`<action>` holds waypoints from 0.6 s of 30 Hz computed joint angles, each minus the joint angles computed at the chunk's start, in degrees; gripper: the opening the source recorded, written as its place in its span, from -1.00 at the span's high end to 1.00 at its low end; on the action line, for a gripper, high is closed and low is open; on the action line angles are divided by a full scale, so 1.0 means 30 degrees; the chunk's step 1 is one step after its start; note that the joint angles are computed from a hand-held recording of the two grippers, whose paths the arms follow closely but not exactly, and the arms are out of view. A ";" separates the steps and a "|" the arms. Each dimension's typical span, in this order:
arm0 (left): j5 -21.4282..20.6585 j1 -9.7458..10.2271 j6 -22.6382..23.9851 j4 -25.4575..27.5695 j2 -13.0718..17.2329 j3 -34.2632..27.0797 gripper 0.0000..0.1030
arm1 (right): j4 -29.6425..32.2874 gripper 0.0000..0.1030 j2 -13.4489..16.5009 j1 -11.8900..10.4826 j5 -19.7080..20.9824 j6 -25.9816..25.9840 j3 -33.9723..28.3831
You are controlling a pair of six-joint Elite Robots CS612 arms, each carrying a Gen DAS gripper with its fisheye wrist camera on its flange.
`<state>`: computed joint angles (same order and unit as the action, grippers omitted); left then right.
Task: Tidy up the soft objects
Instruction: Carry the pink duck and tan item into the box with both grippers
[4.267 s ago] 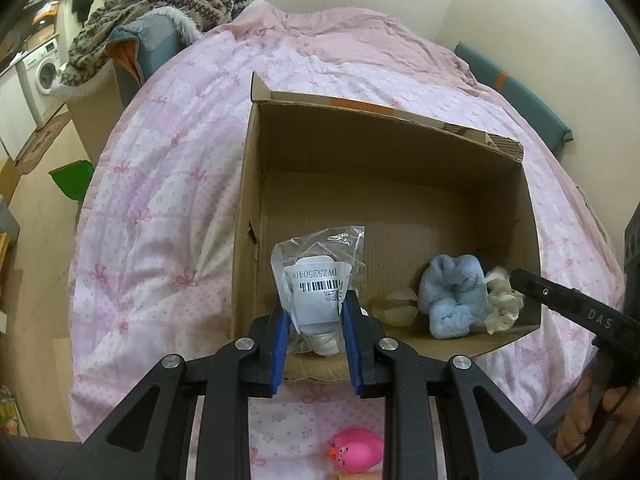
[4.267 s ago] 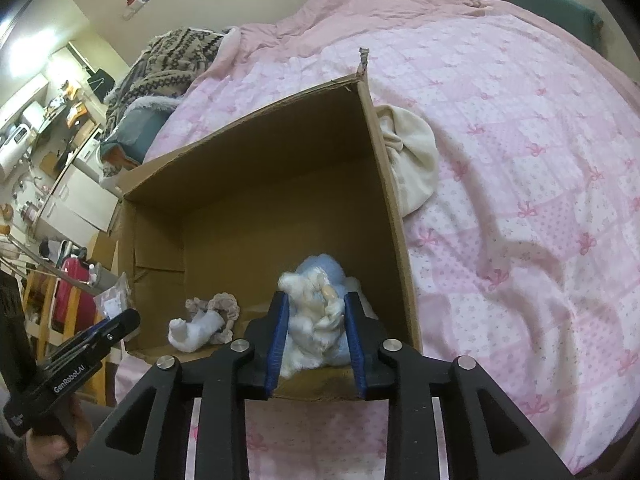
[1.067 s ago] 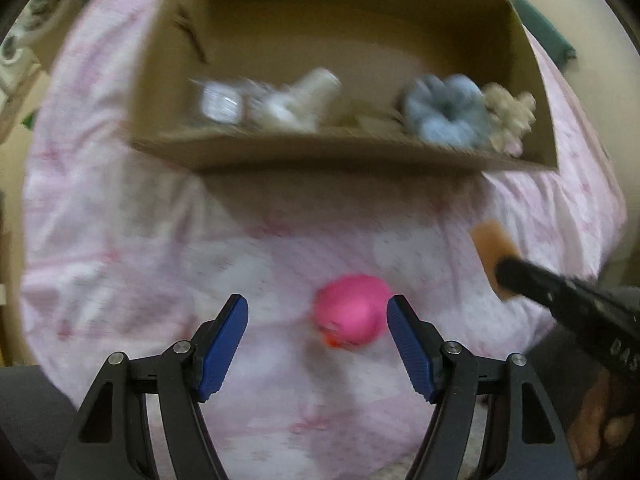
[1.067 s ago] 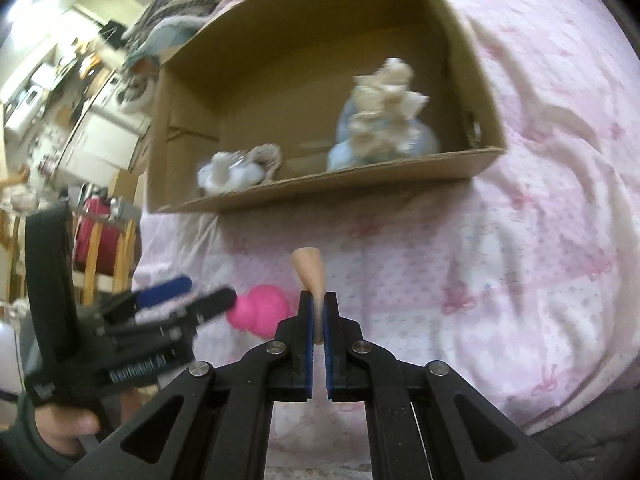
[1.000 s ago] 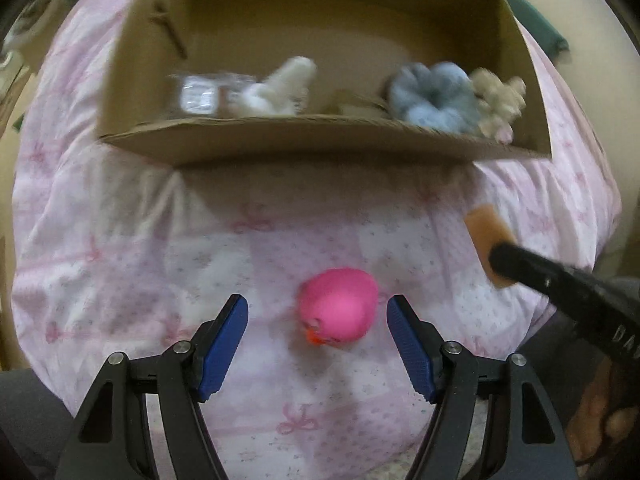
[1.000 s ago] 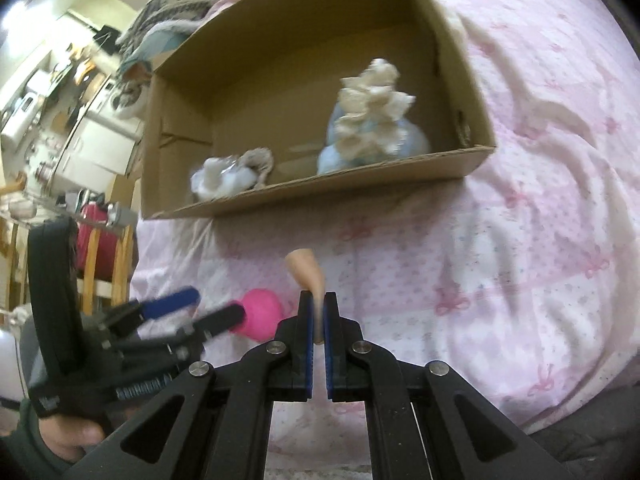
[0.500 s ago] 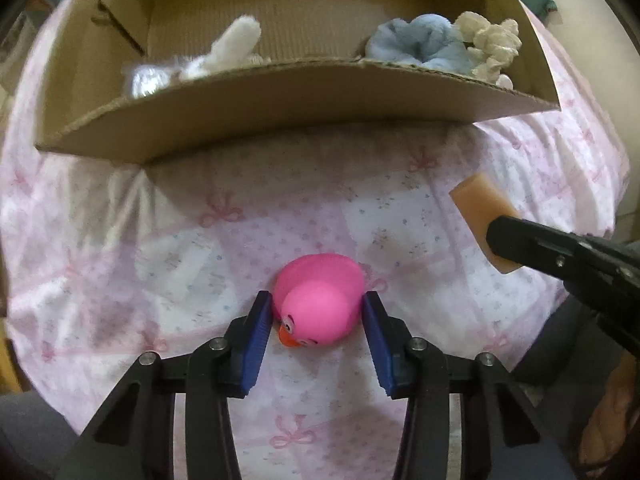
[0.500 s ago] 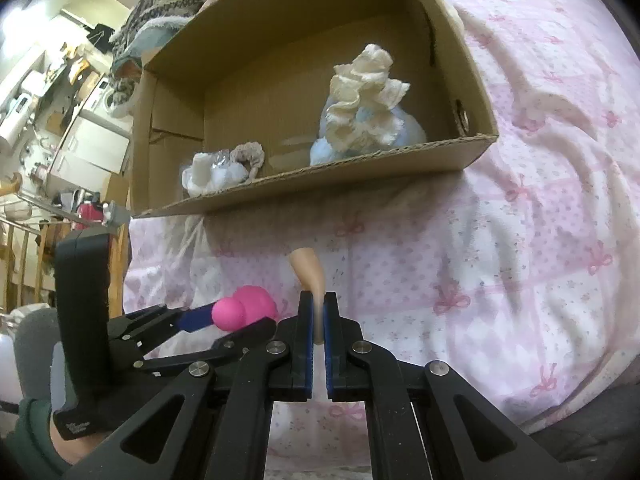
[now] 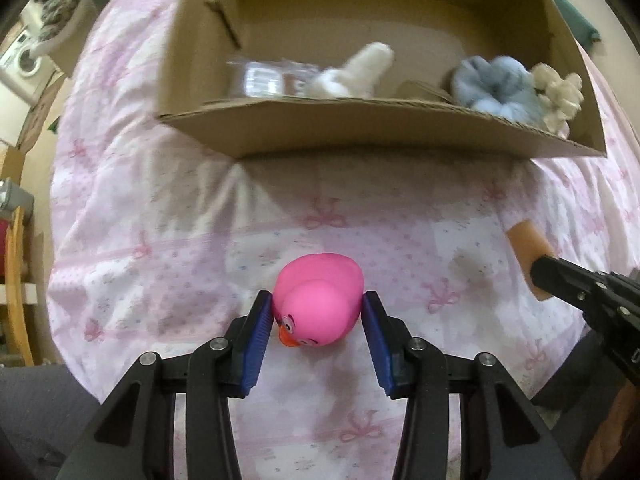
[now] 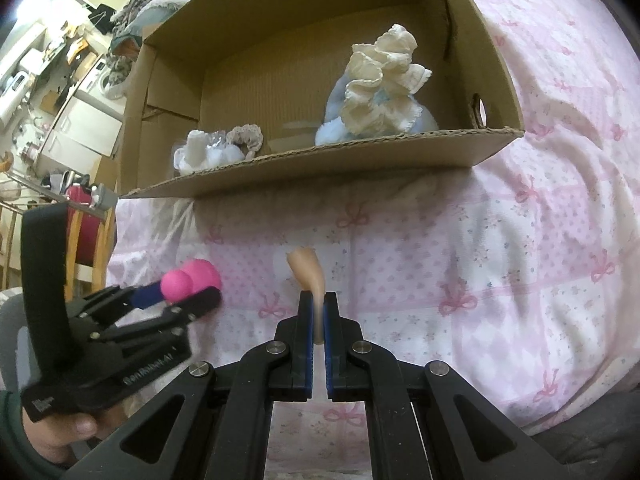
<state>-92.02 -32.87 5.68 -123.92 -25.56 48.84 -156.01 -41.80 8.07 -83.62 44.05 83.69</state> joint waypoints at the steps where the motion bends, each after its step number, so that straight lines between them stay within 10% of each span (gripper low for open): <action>1: 0.0114 0.0064 -0.0152 -0.0227 -0.0149 0.0239 0.20 | -0.0070 0.88 -0.0010 0.0024 -0.0075 -0.0119 -0.0011; 18: 0.1149 0.0585 -0.2544 -0.7063 -0.1572 0.1946 0.20 | -0.4010 0.88 -0.1101 0.0425 -0.2583 -0.1461 0.1282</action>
